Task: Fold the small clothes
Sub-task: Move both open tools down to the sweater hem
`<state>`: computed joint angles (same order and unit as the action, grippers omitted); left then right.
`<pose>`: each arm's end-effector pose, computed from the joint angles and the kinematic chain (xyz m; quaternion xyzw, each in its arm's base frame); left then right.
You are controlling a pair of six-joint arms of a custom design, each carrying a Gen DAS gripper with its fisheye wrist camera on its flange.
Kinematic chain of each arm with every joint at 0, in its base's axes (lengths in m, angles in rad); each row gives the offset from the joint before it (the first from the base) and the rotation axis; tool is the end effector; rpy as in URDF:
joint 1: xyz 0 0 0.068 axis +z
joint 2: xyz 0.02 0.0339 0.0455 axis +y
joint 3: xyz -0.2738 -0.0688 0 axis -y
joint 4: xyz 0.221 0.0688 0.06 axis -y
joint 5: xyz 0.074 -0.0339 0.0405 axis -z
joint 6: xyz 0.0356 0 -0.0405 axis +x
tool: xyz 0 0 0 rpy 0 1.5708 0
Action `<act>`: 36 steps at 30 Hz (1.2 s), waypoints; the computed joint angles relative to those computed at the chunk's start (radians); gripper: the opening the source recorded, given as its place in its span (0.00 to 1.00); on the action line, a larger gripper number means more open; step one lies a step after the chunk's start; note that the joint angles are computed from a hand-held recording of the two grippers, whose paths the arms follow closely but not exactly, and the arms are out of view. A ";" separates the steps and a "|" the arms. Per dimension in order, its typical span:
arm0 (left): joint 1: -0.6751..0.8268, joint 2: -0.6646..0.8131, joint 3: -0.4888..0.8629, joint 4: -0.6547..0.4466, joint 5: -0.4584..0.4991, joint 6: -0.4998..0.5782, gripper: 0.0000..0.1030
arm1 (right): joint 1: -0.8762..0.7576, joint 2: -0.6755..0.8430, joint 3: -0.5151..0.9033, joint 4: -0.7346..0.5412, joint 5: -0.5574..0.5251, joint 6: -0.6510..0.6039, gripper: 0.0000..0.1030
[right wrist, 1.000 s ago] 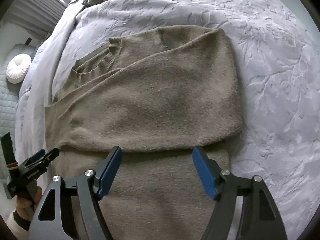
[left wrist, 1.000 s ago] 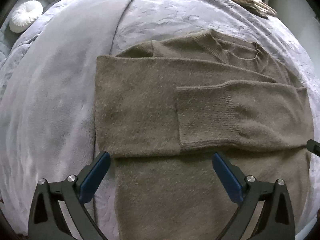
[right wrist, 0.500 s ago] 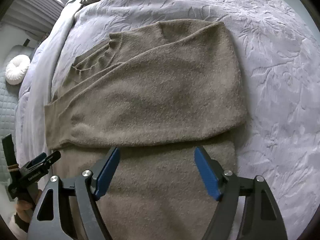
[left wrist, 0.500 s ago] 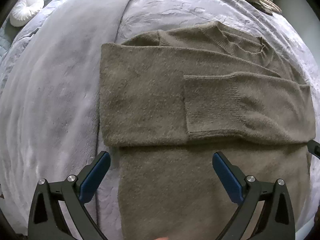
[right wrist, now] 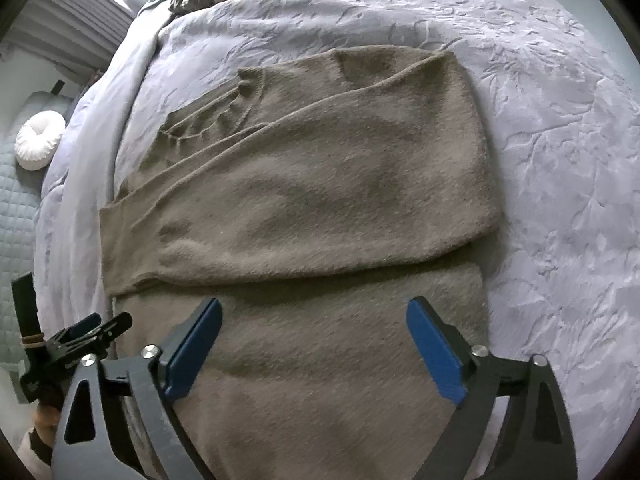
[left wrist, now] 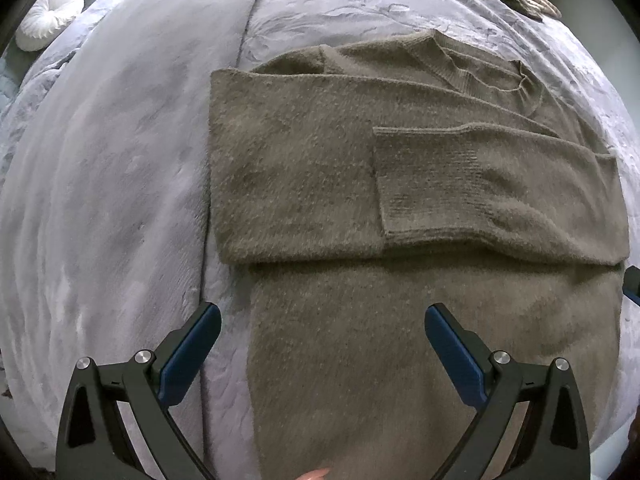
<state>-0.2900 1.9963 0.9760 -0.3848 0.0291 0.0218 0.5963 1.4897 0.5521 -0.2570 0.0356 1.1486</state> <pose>0.3043 -0.0919 0.0978 0.1559 0.9842 -0.0254 0.0801 0.1804 0.1209 0.1418 0.2710 0.9441 0.1320 0.1336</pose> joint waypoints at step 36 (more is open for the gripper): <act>0.296 -0.279 -0.155 -0.264 0.123 0.415 0.99 | 0.370 -0.184 -0.055 -0.017 0.013 0.558 1.00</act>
<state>0.0062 1.7177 0.8212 -0.6489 0.1517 0.4371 0.9663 1.3056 0.4971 -0.2741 0.0484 1.7068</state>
